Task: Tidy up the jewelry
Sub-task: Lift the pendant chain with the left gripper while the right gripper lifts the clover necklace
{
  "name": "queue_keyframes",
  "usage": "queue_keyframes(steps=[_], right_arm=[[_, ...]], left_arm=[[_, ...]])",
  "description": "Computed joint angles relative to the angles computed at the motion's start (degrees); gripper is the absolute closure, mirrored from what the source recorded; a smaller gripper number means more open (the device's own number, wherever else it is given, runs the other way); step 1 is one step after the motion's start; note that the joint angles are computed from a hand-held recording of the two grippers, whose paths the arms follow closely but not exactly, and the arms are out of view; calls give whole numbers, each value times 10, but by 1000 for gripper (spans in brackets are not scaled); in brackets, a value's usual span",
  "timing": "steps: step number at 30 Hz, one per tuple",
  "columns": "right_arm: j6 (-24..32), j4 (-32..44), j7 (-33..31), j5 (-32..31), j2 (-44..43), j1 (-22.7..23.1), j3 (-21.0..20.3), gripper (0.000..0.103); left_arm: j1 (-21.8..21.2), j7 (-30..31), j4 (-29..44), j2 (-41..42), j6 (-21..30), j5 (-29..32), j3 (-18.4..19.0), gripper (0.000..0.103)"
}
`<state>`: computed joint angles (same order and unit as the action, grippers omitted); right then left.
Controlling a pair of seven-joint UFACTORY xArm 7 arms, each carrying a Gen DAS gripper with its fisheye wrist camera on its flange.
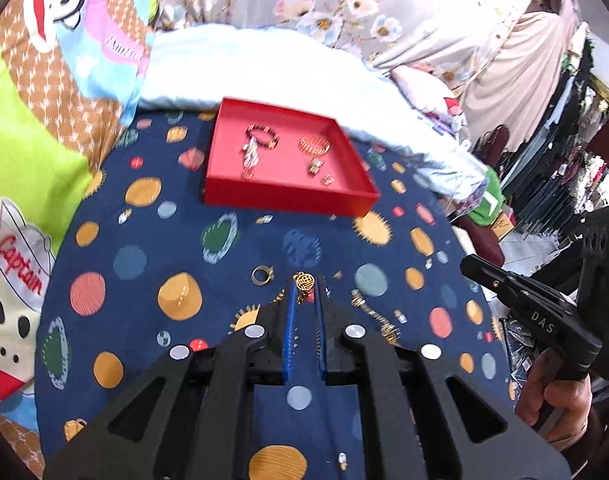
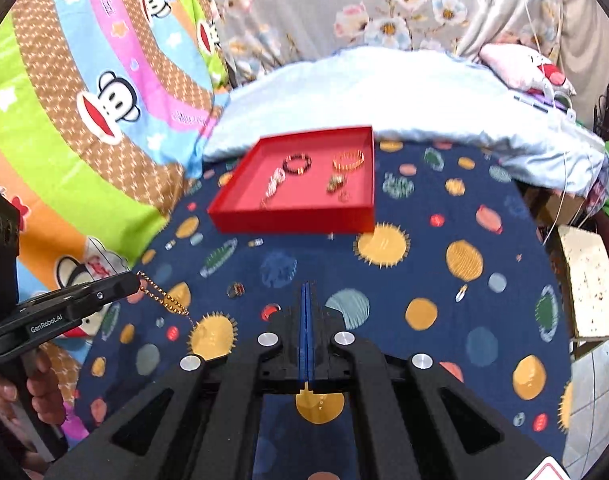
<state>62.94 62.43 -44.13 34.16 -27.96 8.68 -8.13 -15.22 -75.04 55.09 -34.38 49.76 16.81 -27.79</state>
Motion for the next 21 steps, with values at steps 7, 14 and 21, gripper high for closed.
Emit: queue_keyframes(steps=[7,14,21], right_arm=[[-9,-44,-5,-42,-2,-15,16,79],[-56,-125,2,-91,7,-22,35,74],[-80,-150,-3,-111,4,-17,40,89]], left_arm=[[6,0,20,1,11,11,-10,95],[-6,-4,8,10,13,-2,-6,95],[-14,-9,5,17,18,-2,-4,95]])
